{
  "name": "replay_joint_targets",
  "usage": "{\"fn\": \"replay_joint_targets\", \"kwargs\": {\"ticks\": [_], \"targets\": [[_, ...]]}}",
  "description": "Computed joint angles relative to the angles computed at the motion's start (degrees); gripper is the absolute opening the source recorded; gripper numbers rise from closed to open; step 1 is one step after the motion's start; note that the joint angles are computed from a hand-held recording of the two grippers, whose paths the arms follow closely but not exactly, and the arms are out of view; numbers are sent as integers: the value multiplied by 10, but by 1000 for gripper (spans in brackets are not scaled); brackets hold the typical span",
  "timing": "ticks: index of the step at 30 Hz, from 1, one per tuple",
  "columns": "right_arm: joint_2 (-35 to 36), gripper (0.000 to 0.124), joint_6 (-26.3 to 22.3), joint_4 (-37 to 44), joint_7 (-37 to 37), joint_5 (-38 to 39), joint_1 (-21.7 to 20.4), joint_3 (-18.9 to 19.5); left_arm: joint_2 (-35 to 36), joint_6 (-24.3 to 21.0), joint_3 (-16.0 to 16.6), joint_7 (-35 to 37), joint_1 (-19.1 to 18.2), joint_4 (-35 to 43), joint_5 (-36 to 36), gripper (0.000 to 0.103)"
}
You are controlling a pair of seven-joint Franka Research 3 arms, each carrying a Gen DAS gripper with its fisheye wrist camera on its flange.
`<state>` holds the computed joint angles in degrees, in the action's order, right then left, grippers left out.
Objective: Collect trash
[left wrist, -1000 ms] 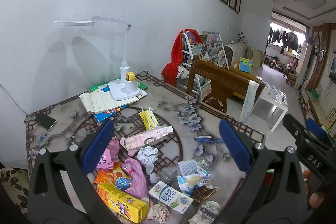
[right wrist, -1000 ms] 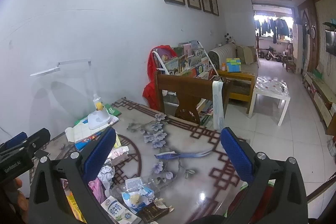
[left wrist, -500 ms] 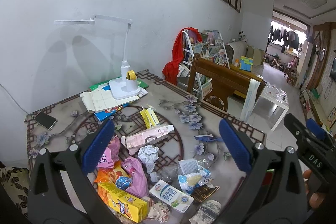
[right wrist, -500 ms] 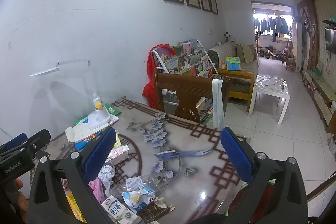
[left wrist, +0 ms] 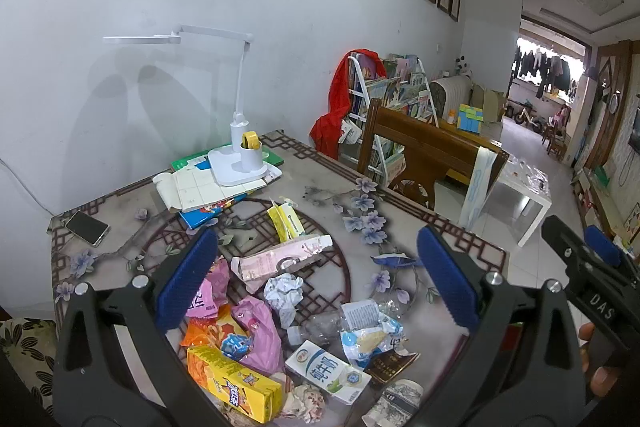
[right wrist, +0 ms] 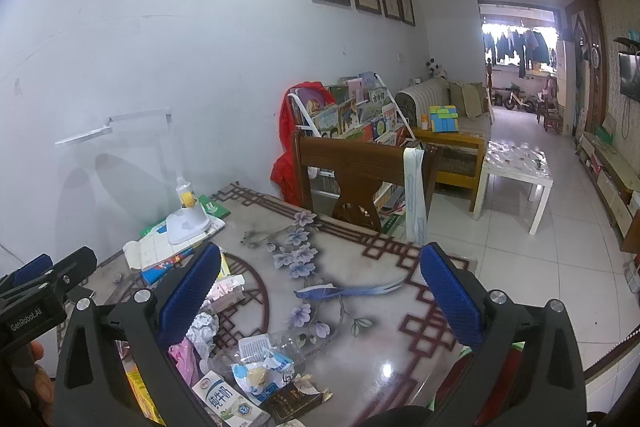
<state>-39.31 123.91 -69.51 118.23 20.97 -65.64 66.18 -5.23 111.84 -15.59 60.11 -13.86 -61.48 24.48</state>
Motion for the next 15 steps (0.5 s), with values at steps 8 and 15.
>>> {"fn": "replay_joint_targets", "kwargs": {"ticks": [8, 15], "targets": [[0, 96, -2, 1, 0, 1, 0, 0, 1, -2, 0, 0, -1, 2, 1, 98], [1, 96, -1, -2, -1, 0, 2, 0, 3, -6, 0, 0, -2, 5, 2, 98]]}}
